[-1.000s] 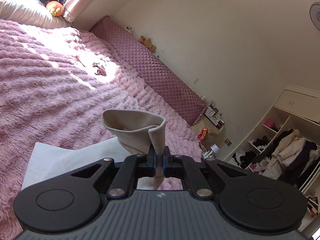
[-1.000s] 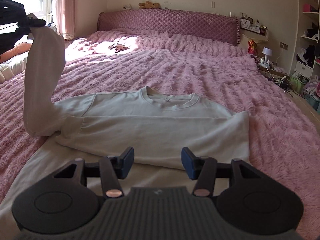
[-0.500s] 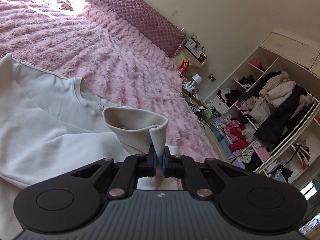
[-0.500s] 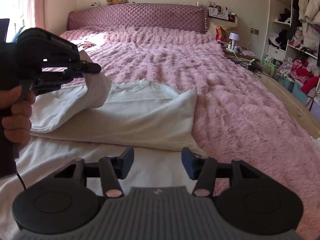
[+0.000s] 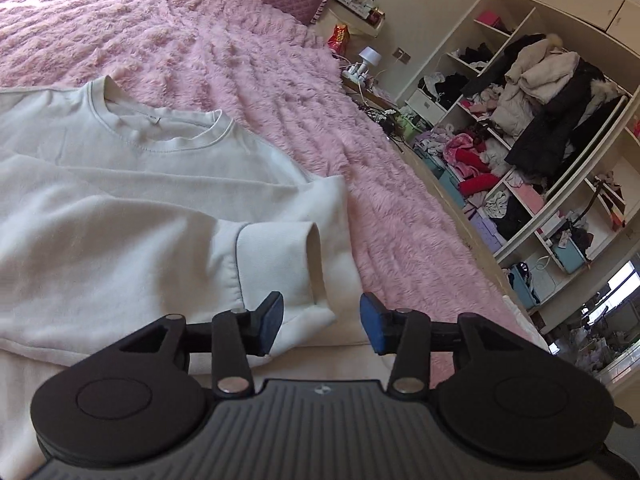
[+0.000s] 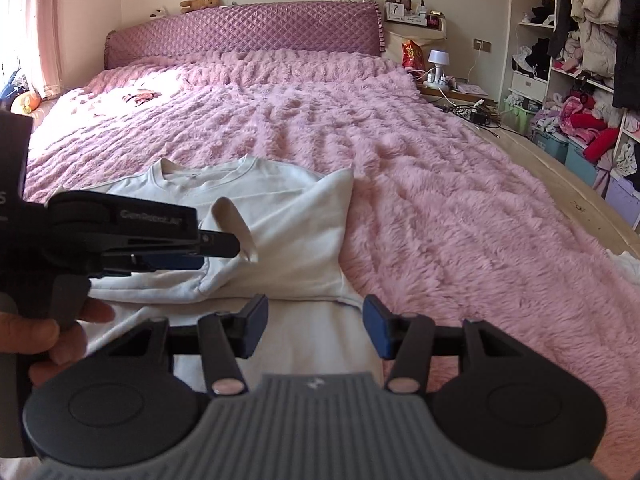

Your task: Fold small clothes

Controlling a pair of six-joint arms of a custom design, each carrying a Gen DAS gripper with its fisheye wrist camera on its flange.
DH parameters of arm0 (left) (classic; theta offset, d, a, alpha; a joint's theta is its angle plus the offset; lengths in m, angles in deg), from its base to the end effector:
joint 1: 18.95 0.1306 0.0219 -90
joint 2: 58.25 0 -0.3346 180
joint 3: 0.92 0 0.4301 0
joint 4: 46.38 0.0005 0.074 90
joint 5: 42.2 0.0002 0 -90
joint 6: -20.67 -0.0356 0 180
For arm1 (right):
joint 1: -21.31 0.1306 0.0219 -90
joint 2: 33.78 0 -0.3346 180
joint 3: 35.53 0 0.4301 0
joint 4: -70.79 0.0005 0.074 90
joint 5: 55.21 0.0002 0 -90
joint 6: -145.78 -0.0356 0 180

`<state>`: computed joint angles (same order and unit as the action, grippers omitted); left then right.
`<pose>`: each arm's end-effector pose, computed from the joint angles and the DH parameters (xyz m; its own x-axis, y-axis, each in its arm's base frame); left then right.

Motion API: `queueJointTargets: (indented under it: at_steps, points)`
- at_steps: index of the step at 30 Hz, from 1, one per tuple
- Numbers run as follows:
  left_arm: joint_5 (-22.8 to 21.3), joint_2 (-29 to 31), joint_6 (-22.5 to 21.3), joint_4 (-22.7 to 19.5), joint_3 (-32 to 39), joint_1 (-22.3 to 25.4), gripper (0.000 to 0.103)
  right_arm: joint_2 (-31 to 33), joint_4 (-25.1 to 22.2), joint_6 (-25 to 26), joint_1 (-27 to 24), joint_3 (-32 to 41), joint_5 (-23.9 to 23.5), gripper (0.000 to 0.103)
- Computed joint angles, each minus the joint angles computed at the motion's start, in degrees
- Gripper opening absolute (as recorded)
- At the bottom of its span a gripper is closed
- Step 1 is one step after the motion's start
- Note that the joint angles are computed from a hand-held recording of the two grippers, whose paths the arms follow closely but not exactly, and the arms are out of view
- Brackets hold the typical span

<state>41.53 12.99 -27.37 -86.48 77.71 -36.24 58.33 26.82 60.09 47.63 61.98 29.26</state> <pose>0.4142 -0.1254 0.4435 -0.5225 -0.5334 -0.6651 -0.1905 0.8335 -0.5187 0.4898 0.2455 0.4371 -0.5190 -0.3402 -0.7842 -0.5494 0.8356 0.0012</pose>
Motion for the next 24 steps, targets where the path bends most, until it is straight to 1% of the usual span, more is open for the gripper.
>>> queueJointTargets:
  at_steps: [3, 5, 8, 9, 10, 11, 12, 14, 16, 17, 19, 20, 21, 22, 23, 24]
  points:
    - [-2.0, -5.6, -4.4, -2.6, -1.4, 1.1, 0.064, 3.4, 1.3, -0.8, 0.6, 3.3, -1.8, 0.049]
    - [-4.0, -9.9, -6.4, -5.8, -2.9, 2.8, 0.065, 5.9, 1.8, -1.2, 1.0, 5.7, -3.5, 0.049]
    - [-8.0, -16.5, -10.2, -13.9, -5.2, 6.8, 0.065, 10.8, 2.0, -1.7, 1.7, 10.0, -5.0, 0.049]
    - [-9.6, -18.4, -11.8, -16.5, -6.0, 8.1, 0.065, 12.8, 1.8, -2.6, 1.8, 11.8, -6.1, 0.049]
    - [-10.6, -20.0, -13.2, -18.3, -6.7, 9.2, 0.065, 14.2, 1.7, -3.6, 1.9, 13.0, -6.7, 0.049]
    - [-11.9, -22.3, -15.3, -21.1, -7.8, 11.0, 0.065, 15.4, 1.8, -4.5, 2.0, 14.1, -7.3, 0.049]
    - [-12.2, -24.1, -17.1, -22.8, -8.7, 12.7, 0.065, 16.8, 2.1, -5.3, 2.2, 15.3, -7.8, 0.049]
    - [-12.3, -27.2, -20.5, -24.5, -10.4, 15.4, 0.065, 19.1, 2.0, -6.3, 2.7, 17.6, -7.7, 0.049]
    - [-11.0, -29.8, -24.2, -25.5, -12.1, 18.3, 0.065, 22.1, 0.7, -8.1, 3.2, 20.9, -7.2, 0.052]
    - [-10.2, -30.4, -26.3, -25.8, -12.6, 19.6, 0.065, 23.7, -0.4, -9.2, 3.3, 22.8, -7.5, 0.058]
    - [-10.2, -30.9, -29.2, -26.5, -13.5, 20.9, 0.065, 26.0, -2.3, -10.9, 3.4, 25.5, -8.3, 0.059]
    - [-9.7, -30.9, -30.4, -26.4, -13.9, 21.4, 0.065, 26.9, -2.8, -11.9, 3.5, 26.5, -8.6, 0.057]
    - [-9.2, -30.9, -32.0, -25.8, -14.5, 22.0, 0.065, 27.4, -3.0, -12.3, 3.7, 27.1, -8.9, 0.039]
    - [-8.5, -30.5, -33.4, -25.4, -14.8, 22.7, 0.065, 27.7, -2.9, -12.6, 3.9, 27.4, -8.5, 0.026]
    - [-7.2, -30.1, -35.7, -24.7, -15.3, 23.9, 0.065, 28.3, -3.9, -12.5, 4.0, 28.4, -8.5, 0.002]
    - [-6.5, -29.7, -37.2, -24.2, -15.7, 24.5, 0.065, 28.8, -4.6, -12.4, 4.0, 29.1, -9.2, 0.002]
